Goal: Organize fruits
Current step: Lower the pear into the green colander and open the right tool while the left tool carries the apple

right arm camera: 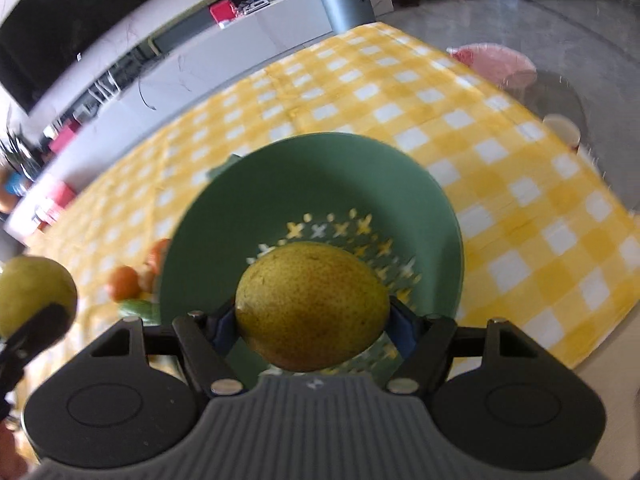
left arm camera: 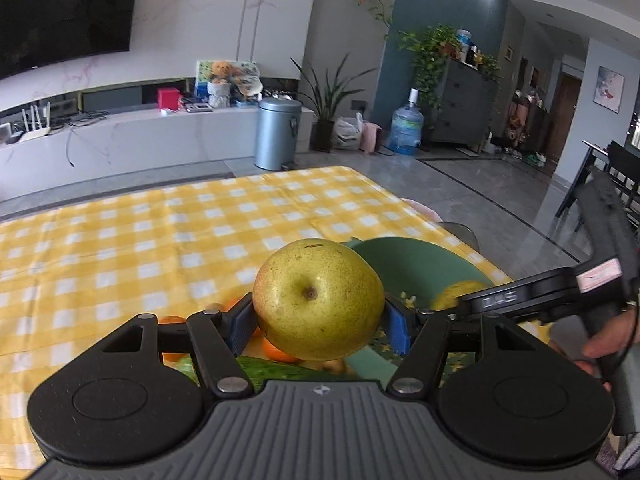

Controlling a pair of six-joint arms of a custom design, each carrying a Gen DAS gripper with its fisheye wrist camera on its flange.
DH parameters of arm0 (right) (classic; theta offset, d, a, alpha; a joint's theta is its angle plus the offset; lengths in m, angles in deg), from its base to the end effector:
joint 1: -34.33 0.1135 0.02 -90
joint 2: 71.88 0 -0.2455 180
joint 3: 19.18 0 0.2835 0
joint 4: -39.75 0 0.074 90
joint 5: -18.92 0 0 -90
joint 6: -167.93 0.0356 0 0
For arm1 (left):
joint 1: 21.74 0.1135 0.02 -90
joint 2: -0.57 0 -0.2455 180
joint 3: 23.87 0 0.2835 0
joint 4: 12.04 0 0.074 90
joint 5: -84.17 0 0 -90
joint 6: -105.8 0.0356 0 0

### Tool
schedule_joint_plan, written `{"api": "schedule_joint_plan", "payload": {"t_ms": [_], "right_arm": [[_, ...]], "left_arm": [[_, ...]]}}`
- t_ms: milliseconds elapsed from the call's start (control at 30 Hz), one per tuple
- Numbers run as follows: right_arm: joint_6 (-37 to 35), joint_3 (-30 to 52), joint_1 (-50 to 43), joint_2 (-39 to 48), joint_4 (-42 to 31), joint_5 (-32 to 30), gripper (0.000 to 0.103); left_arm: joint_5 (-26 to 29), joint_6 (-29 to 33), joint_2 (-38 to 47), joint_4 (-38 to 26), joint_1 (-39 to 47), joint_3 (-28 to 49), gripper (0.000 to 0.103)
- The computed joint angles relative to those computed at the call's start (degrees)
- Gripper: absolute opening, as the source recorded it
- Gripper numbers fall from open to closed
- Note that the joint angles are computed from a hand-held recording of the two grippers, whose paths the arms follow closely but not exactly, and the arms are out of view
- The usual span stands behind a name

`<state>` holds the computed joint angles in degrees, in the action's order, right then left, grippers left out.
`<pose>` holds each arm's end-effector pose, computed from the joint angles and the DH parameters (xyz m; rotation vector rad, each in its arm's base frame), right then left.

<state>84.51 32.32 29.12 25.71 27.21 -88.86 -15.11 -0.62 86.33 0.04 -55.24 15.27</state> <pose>0.3049 -0.0169 0.0605 0.1516 2.5675 0.4105 0.2420 -0.1533 0.0904 0.2318 2.1704 -0.3233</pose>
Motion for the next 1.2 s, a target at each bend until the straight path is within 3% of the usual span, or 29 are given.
{"api": "schedule_joint_plan", "payload": {"t_ms": [233, 600, 667, 800, 867, 1067, 1200], "right_arm": [[-6.4, 5.31, 6.15, 4.23, -6.06, 7.26, 0.071], [-9.84, 13.55, 9.05, 9.34, -17.47, 13.06, 0.071], [-10.37, 15.11, 9.9, 10.61, -19.17, 14.6, 0.074], [-10.29, 18.28, 8.8, 12.03, -23.17, 11.23, 0.091], [-10.7, 19.6, 8.73, 12.68, -25.14, 10.63, 0.091], [-6.18, 12.84, 7.32, 3.76, -19.5, 9.72, 0.094], [-2.52, 2.75, 4.59, -9.23, -13.84, 9.82, 0.099]], "left_arm": [[1.48, 0.83, 4.29, 1.38, -0.23, 1.65, 0.074], [1.99, 1.3, -0.88, -0.18, 1.2, -2.06, 0.074], [2.13, 1.34, -1.47, -0.48, 1.16, -2.38, 0.074], [1.94, 1.34, -1.72, -0.17, 1.2, -2.61, 0.074], [1.61, 1.32, -2.12, -0.49, 0.88, -2.7, 0.074], [2.54, 1.53, -4.05, -3.26, 0.34, -1.83, 0.074], [11.32, 3.3, -2.56, -3.95, 2.69, 0.49, 0.074]]}}
